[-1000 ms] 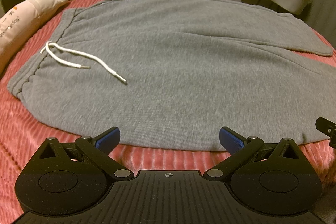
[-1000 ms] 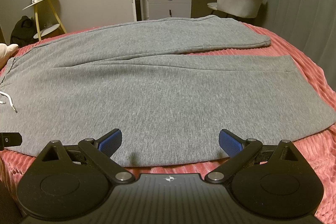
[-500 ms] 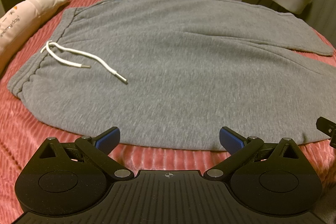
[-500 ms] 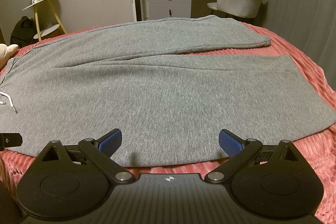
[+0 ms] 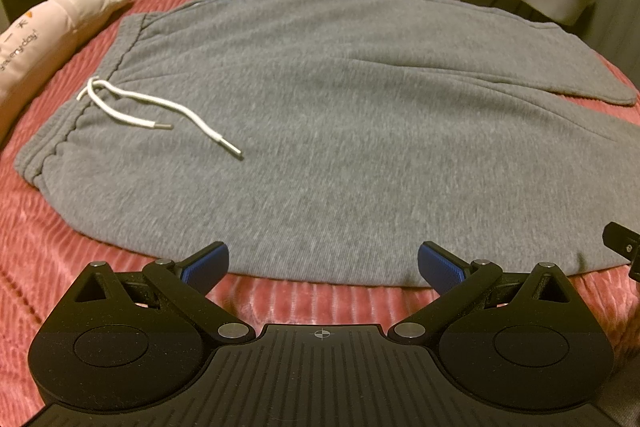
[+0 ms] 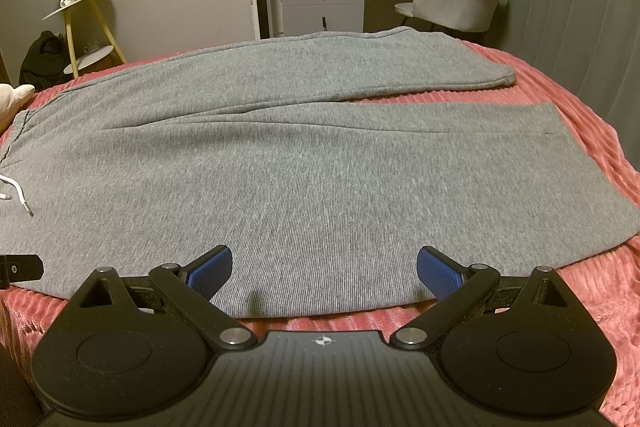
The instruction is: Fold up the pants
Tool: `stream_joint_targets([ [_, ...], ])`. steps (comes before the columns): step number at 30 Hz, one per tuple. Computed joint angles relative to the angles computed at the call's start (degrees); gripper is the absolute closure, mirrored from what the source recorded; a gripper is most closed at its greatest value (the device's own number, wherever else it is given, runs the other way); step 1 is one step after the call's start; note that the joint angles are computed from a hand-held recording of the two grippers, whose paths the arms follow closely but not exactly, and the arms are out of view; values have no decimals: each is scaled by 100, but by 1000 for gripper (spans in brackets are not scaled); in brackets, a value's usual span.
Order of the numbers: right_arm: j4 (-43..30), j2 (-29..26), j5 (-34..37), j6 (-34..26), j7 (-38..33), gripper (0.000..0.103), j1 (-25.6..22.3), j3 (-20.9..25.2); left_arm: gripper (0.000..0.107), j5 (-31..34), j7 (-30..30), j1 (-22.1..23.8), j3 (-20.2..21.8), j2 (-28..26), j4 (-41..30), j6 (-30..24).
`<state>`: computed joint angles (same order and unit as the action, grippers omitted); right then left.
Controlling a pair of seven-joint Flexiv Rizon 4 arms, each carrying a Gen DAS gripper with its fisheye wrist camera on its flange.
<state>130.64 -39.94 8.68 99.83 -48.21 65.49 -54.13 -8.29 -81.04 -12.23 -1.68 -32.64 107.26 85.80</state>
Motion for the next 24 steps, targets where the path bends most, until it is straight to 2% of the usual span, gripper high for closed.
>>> stream_joint_targets([
  [7, 15, 72, -23, -22, -9, 4, -10, 19, 4, 33, -49, -76, 81, -18, -89, -125],
  [14, -65, 219, -155, -119, 9, 4, -269, 233, 4, 18, -92, -22, 34, -10, -139, -256],
  [18, -316, 483, -332, -59, 12, 4, -1096, 921, 4, -41, -284, -51, 112, -41, -271, -375],
  [22, -887, 159, -686, -613, 289, 4, -1686, 1063, 4, -2, -656, -222, 393, -285, -770, -513],
  [24, -1237, -36, -1030, -1182, 374, 4, -1978, 1154, 4, 82, -932, -363, 622, -497, -1169, -610],
])
